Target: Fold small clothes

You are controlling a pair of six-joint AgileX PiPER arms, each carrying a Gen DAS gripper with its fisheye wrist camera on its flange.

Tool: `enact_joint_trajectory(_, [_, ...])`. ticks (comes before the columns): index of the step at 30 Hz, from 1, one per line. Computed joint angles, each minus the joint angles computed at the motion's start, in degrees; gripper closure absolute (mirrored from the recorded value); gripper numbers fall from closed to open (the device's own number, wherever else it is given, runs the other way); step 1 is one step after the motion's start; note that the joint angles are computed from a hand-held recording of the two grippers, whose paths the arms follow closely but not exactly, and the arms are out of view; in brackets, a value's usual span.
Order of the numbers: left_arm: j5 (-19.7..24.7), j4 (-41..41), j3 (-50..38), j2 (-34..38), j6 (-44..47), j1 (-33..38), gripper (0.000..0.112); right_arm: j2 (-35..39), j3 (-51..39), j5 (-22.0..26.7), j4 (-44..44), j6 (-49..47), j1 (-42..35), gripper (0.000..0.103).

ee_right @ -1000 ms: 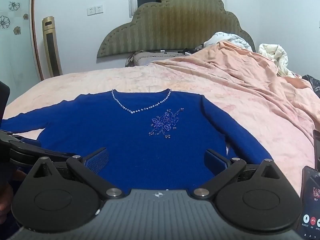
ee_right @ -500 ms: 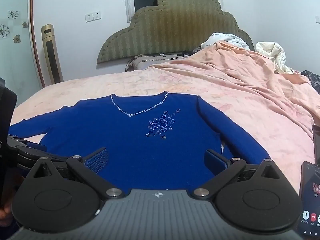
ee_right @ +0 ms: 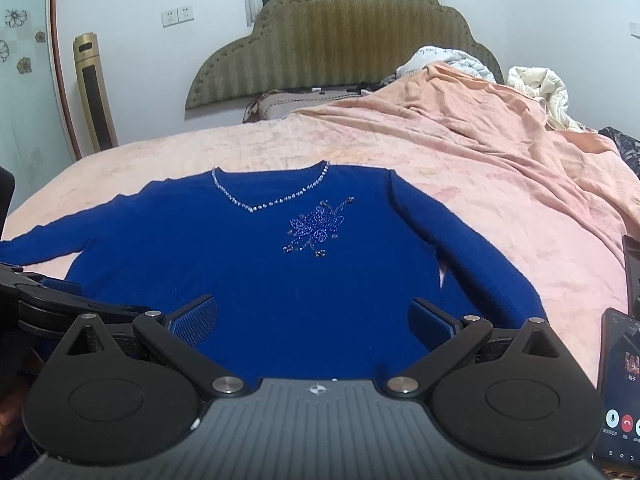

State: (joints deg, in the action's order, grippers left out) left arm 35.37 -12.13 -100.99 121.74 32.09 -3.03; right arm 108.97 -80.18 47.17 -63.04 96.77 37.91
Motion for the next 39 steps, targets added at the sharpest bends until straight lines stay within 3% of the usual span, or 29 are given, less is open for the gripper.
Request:
enact_joint_trajectory(16, [0.4,0.8,-2.2,2.2,-2.0,0.2,0.026,1.3,-2.3,0.3,2.1,-4.0,0.0,0.0])
enact_joint_trajectory(39, [-1.2,3.5,-0.2,1.4,-4.1,-0.7,0.026,0.0,0.6,-0.5,-0.5,-0.6,0.0,0.0])
